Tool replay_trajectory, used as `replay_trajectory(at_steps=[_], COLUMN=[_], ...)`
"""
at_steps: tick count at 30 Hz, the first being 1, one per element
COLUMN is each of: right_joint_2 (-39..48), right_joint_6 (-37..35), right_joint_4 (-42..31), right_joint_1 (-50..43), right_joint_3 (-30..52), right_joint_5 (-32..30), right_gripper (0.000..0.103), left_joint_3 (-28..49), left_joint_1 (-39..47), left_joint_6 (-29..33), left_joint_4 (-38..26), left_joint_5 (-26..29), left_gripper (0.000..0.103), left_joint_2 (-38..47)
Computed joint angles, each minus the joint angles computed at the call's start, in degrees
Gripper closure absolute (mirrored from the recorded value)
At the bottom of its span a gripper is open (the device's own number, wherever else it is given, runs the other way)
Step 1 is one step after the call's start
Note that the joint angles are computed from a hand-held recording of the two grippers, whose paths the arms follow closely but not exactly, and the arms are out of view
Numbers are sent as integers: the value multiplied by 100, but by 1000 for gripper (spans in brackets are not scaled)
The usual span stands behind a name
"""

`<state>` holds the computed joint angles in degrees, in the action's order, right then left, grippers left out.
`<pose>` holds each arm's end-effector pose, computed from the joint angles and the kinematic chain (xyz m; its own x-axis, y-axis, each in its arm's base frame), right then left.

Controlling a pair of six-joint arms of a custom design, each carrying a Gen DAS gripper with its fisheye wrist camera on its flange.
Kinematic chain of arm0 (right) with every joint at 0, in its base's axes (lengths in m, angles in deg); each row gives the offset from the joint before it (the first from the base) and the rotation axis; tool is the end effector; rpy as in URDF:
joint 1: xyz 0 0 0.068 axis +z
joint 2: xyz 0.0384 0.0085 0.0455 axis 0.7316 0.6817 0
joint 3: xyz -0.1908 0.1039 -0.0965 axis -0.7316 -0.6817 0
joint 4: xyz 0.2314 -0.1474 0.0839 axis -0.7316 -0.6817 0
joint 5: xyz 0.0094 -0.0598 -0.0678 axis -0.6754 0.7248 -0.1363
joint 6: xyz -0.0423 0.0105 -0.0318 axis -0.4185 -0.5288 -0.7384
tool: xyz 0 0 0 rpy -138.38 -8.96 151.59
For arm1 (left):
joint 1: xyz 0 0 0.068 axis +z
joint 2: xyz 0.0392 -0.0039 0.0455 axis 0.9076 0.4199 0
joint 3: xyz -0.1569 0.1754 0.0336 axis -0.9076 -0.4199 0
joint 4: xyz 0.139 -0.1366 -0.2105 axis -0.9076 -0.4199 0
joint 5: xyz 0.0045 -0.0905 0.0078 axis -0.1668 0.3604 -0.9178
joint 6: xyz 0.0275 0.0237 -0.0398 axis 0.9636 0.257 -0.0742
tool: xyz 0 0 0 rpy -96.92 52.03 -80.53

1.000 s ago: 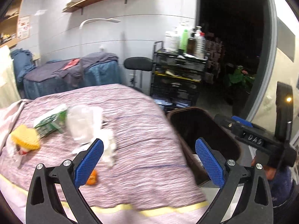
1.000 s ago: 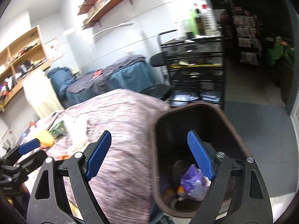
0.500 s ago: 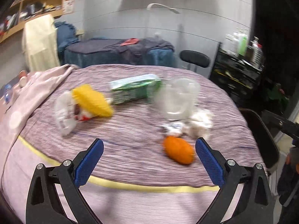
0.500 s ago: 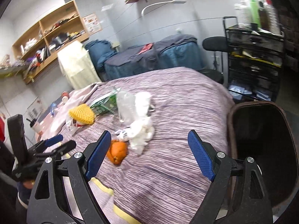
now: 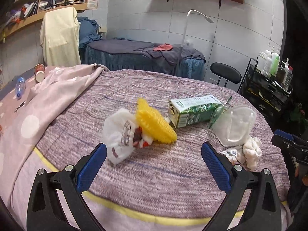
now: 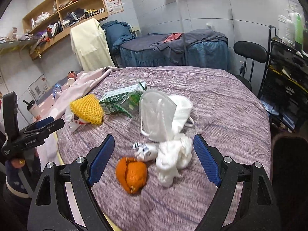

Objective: Collect trash
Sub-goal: 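Grasp the white face mask with the right tool while the left tool grasps the yellow mesh net, then carry the white mask over the brown bin and open the right tool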

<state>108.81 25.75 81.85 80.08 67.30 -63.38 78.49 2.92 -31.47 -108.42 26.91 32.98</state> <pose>0.2689 0.1906 0.1550 -0.5683 -0.3557 -0.7420 -0.7297 0.6346 0.2547 0.0872 -0.1052 0.1512 -0.4983 -0.3643 -0.7868 -0.4847 0.8694 -0.0956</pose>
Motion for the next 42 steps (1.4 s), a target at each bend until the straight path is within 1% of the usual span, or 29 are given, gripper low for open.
replay_trajectory(at_steps=[2,3,5,7,8,9,10,11,12,13,15,16,17,20,23,26,27,30,32,35,38,42], right_joint_2=[464,679,1141,1482,1660,1824,1931,2090,2252,2401,2590,2637,2635,2452,2146,1765,1621,1062,695,206,-298,-1001], right_joint_6=[38,52,77,106,123,138,144,140,126,118,116,102,100,107,185,247,259,291,296,324,328,264], right_joint_4=[10,6,-66,-116,-143,-163,-182,-223,-288,-374,-481,-494,-465,-347,-230,-115,-80,40,77,70,78,-40], right_joint_1=[75,96,134,141,137,136,140,152,156,151,158,160,189,184,78,-27,-52,-150,-250,-380,-536,-822], right_joint_3=[413,603,1036,1358,1527,1680,1784,1938,2092,2232,2397,2437,2424,2261,1996,1682,1570,1124,865,535,163,-336], right_joint_5=[128,169,230,269,274,290,306,317,277,189,51,-22,-10,-57,-210,-361,-385,-495,-616,-745,-865,-934], right_gripper=[22,25,28,32,34,38,42,45,53,59,81,85,87,93,95,96,96,96,96,96,96,96], left_joint_3=[-146,-184,-300,-295,-302,-286,-284,-281,-306,-335,-347,-340,-347,-355,-306,-115,-35,238,468,796,1095,1393], left_joint_1=[610,941,1560,2106,2345,2589,2754,2904,3027,3060,3043,2985,2934,2681,2261,1635,1375,696,201,-383,-798,-1189], left_joint_6=[1004,1497,2451,3128,3411,3677,3818,3938,4049,4070,4036,3994,3959,3727,3353,2684,2372,1470,723,-184,-823,-1264], left_joint_4=[464,731,1271,1744,1959,2180,2300,2430,2577,2660,2756,2764,2761,2587,2216,1648,1410,826,378,-110,-425,-449], left_joint_5=[103,189,449,688,829,988,1098,1214,1348,1417,1437,1418,1397,1229,937,529,379,-19,-262,-490,-607,-673], left_gripper=[8,9,9,12,16,22,26,35,45,50,72,77,83,84,85,85,85,85,85,85,85,85], left_joint_2=[-395,-498,-711,-547,-455,-309,-206,-110,-62,-52,28,52,33,-172,-479,-554,-551,-317,-27,510,1036,1580])
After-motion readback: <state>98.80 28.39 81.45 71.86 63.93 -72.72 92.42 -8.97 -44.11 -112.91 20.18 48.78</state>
